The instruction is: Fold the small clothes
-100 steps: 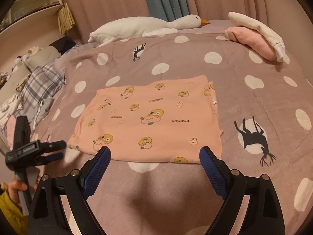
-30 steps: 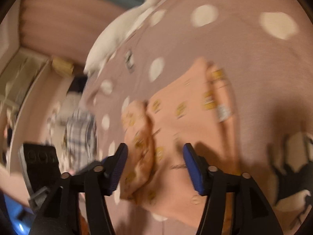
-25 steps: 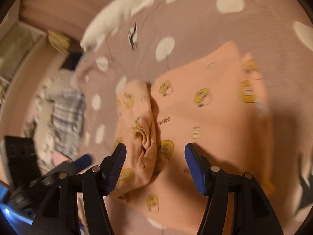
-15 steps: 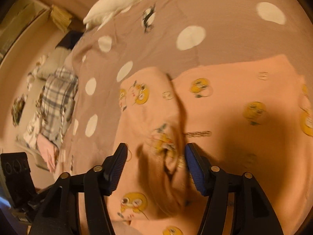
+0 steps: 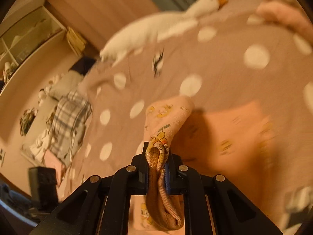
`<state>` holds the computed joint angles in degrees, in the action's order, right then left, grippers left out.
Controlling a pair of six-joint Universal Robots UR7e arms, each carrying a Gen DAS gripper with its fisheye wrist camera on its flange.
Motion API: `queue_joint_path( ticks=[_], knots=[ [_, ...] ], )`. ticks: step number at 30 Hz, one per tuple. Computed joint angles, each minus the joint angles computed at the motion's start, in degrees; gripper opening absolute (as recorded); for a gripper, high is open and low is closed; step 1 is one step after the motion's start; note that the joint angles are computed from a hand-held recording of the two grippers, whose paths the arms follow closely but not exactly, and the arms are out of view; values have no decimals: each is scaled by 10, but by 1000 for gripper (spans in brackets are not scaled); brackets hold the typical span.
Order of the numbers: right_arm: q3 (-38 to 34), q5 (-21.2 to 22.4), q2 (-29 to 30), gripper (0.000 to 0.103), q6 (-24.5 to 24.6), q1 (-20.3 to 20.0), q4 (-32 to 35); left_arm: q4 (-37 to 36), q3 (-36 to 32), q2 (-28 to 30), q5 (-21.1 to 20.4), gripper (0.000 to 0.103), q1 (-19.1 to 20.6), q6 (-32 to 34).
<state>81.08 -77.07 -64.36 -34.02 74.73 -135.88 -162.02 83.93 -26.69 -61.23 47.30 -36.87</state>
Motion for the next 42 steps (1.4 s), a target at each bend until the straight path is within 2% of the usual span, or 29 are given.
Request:
queue_joint_path(
  ticks=[3,5,10,13,15,16,19,21,23,25,26,28,30,31,37,42],
  knots=[
    [5,-17,-16,13,2,-12,-31,10,-18,14,-10,69,-1,3],
    [9,-44,-19,13,14,-28,-46,22,-38,28,-16,69,-2,7],
    [17,-82,-13,13,26,-60,-42,78,-111,75,-14,69,-7,24],
    [14,-75,-10,14,39,-68,-27,112,-154,100,0,69,-11,43],
    [13,-68,-15,18,47,-67,-17,120,-172,112,17,69,-14,59],
    [17,-68,-20,19,44,-67,-22,121,-179,117,28,69,-17,70],
    [59,-85,-47,31,11,-61,-99,119,-199,133,66,69,-24,107],
    [83,-64,-66,32,-10,-64,-129,130,-218,147,90,68,-28,125],
    [100,-27,-85,32,-32,-70,-132,137,-232,160,121,67,-34,147],
    [112,-7,-94,32,-52,-72,-133,132,-242,169,132,64,-35,166],
    [123,-4,-101,32,-69,-71,-142,130,-250,175,137,59,-36,176],
    [140,-8,-106,31,-94,-67,-156,130,-267,188,153,51,-37,195],
    [142,-14,-106,28,-112,-65,-135,149,-288,201,159,37,-35,200],
    [141,-25,-100,28,-117,-63,-127,163,-299,207,158,35,-32,201],
    [135,-97,-70,27,-108,-60,-105,194,-322,227,174,37,-28,218],
    [138,-97,-74,27,-107,-59,-101,186,-334,227,178,38,-27,230]
  ],
)
